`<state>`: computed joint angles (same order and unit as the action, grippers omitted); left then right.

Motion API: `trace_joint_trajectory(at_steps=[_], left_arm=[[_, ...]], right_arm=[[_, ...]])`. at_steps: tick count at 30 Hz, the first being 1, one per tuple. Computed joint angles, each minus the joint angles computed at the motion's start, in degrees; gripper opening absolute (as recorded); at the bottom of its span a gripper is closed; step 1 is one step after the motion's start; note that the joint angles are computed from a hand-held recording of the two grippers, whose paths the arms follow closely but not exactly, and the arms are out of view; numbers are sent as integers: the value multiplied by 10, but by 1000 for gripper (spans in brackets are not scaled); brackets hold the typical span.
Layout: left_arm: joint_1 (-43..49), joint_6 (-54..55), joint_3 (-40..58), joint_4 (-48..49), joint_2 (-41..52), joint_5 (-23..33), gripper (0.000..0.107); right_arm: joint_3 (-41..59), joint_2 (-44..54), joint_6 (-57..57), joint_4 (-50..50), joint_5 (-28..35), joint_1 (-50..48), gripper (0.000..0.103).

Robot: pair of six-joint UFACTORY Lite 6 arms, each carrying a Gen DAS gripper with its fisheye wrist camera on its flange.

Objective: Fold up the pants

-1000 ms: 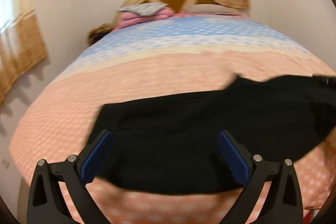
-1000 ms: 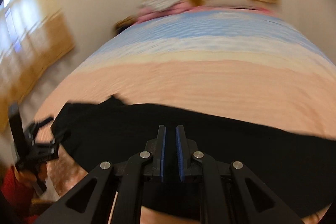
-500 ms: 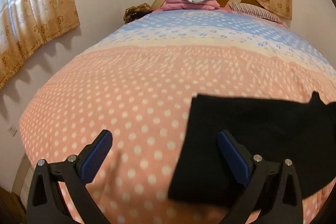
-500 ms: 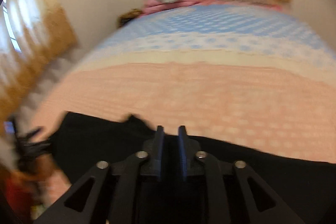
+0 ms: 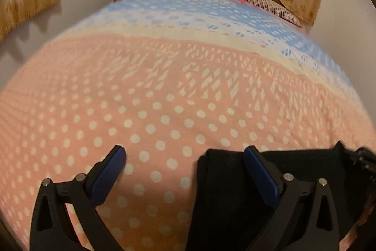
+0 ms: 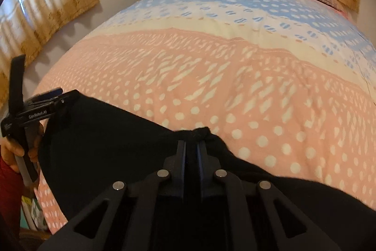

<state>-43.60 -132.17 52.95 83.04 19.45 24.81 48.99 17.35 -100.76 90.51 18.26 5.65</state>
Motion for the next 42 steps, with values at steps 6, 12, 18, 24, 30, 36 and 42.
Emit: trace_joint_trajectory(at_steps=[6,12,18,24,30,36,42], left_arm=[[12,240,101,-196,64,-5,101],[-4,289,159,-275,98,95,76],[-70,240,99,-237,23,201,83],[-169,134,-50,-206,-117,352,98],[-224,-14,-175,-214,-200,251,98],[-251,-103,-147,-180,-107,206,99],[-286,-20,-88,-244,-118,321,97]], right_arm=[[29,44,52,-22,47,-49,3],[81,90,33,17,-40,13,2],[33,46,-92,140,32,-26,5],[-181,-226,-162,182,104,-89,7],[-288,-289,-248,193,21,-43,7],[-230,-165,-365,237,80,-163,0],[-259,-254,-115,-20,275,-353,4]])
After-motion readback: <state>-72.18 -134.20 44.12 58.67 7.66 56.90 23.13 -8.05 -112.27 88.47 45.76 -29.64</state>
